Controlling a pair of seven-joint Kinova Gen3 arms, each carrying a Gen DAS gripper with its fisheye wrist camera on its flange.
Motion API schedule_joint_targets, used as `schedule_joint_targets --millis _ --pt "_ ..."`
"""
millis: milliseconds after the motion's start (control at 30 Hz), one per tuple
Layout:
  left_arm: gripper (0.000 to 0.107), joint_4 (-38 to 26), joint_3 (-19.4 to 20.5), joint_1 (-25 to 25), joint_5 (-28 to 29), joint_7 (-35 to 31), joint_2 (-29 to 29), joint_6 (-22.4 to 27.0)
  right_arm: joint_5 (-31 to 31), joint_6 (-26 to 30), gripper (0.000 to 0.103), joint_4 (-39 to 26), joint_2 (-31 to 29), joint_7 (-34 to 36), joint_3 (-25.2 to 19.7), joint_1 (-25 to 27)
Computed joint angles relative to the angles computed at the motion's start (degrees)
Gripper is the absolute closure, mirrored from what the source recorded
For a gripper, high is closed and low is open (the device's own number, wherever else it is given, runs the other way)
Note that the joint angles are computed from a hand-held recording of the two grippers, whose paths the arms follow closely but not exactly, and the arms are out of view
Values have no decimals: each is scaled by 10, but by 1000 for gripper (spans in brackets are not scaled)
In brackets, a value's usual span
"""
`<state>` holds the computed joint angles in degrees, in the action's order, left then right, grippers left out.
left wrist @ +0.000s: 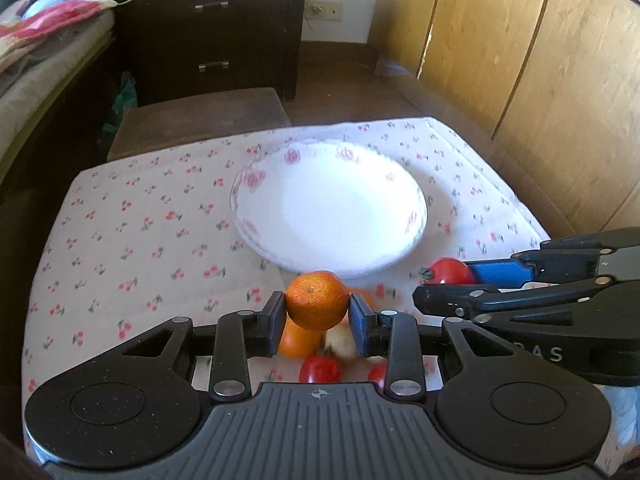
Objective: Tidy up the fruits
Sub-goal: 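Carry both fruits over the white bowl and open both grippers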
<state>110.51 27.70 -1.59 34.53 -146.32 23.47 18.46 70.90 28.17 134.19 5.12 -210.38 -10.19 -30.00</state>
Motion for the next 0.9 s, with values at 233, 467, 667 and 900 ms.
schedule_joint_targets --millis 233,467,667,900 --pt "66 -51 -54 69 -42 94 29 -1 35 -38 68 -21 23 13 32 42" --pt "67 -92 -83 107 -102 186 58 8 55 -78 67 -41 56 25 58 73" --pt "67 -98 -79 114 -141 230 68 -8 52 -89 67 -51 74 38 74 78" --pt "67 -102 -66 108 -160 257 74 -9 55 -110 67 -54 90 34 96 74"
